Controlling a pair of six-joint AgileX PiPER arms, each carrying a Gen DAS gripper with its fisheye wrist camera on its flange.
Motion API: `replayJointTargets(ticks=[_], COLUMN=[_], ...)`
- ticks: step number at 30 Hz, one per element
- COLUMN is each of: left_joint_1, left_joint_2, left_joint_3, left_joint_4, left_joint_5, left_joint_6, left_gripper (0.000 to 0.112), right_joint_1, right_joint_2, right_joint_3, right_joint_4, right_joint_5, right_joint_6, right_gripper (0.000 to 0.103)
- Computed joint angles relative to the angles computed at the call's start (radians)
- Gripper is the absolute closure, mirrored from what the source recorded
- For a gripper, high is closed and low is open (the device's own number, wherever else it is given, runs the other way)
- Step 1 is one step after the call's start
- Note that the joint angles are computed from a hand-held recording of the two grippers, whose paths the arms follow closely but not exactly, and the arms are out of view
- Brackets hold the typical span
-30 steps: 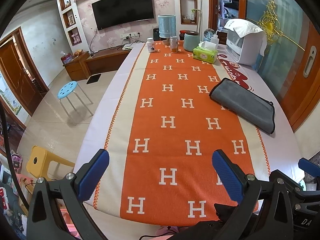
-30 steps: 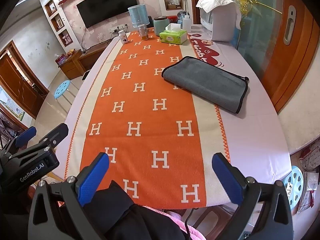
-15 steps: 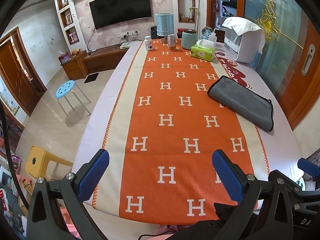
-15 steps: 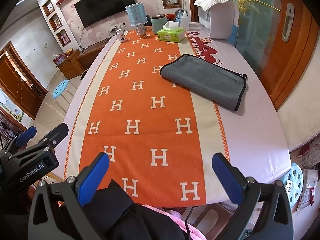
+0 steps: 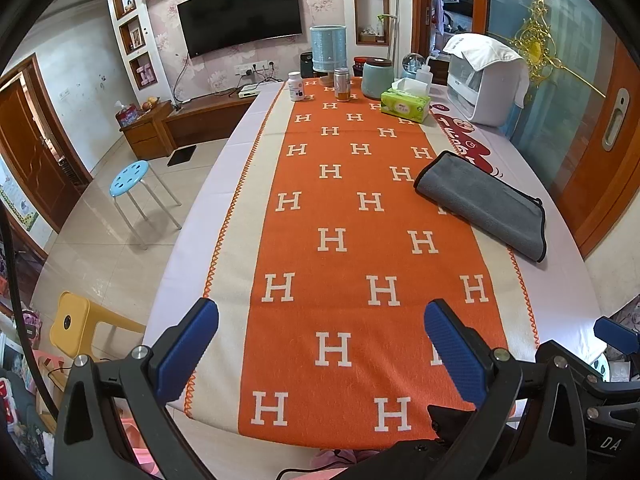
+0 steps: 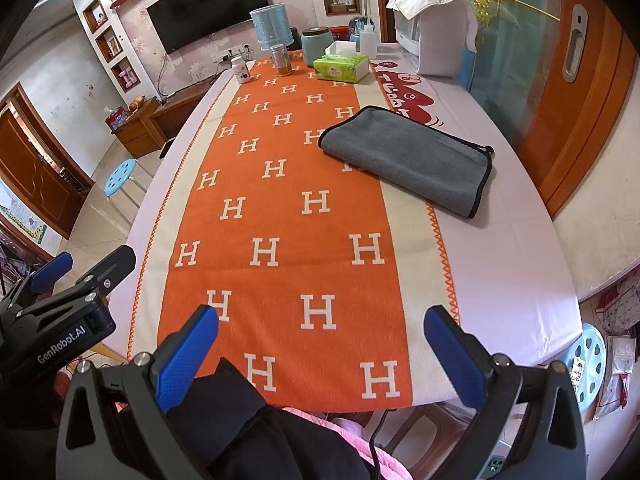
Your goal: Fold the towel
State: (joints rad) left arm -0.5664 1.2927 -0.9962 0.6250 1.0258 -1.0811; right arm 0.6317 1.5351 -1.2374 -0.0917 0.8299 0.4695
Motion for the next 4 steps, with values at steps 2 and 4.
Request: replayJointTargets(ticks=[2,4], left_joint_1=[0.0,-0.003], left_joint_2=[0.0,-0.001], left_joint_3=[0.0,0.001], left_joint_4=[0.0,0.0], left_joint_5=[0.0,0.001], left_joint_6=[0.0,-0.002], left_gripper=[0.01,0.01], right_joint_1=[-0.001,-0.001], right_joint_2=[0.001,0.001], right_joint_3=[-0.002,-0.003], right_joint_4=[0.001,0.001], right_joint_5=[0.001,0.001], right_joint_6=[-0.002,-0.002], right_gripper=[0.0,0.0])
